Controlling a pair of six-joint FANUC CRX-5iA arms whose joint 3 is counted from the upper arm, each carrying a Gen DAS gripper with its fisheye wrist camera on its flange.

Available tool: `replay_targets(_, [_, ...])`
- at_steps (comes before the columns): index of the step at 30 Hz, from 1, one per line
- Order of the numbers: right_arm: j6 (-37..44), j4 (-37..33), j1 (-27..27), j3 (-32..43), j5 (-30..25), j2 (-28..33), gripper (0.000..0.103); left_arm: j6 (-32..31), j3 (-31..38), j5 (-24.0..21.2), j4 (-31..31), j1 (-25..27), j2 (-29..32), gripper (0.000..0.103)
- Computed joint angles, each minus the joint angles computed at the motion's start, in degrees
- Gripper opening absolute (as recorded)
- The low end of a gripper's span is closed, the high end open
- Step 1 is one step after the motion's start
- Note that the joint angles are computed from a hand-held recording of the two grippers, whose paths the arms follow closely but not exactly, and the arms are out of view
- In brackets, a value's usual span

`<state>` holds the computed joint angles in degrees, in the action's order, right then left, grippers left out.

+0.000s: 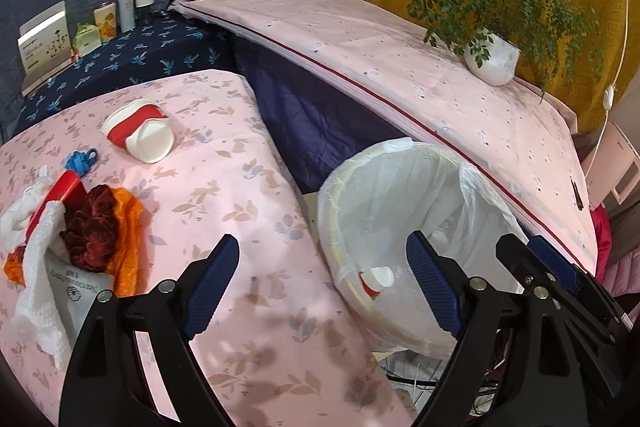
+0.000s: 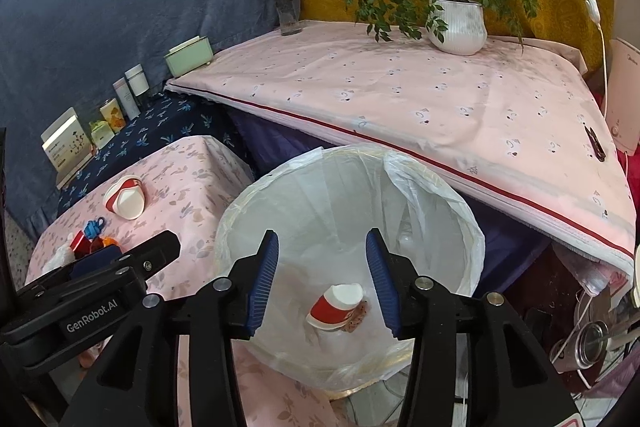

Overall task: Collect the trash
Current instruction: 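Carry the paper cup and scrunchie to the bin and release both, then grasp the white towel with the left gripper while the right grasps the grey pouch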

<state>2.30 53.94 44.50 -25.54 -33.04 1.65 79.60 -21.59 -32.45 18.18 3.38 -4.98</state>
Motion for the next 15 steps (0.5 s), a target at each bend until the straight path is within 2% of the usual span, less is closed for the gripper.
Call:
replay_targets(7, [1.32,-0.07,1.93,1.47,-0.29,0.92,0.047,3.2,-1.74,0.08,-2.6,3.44,-3.44,0.081])
replay_targets(15, [3.62,-1.23,4.9,3.88,-0.11,2.44,0.048,10.4,-1.72,-2.32,-11.26,7.25,-6.97,0.082])
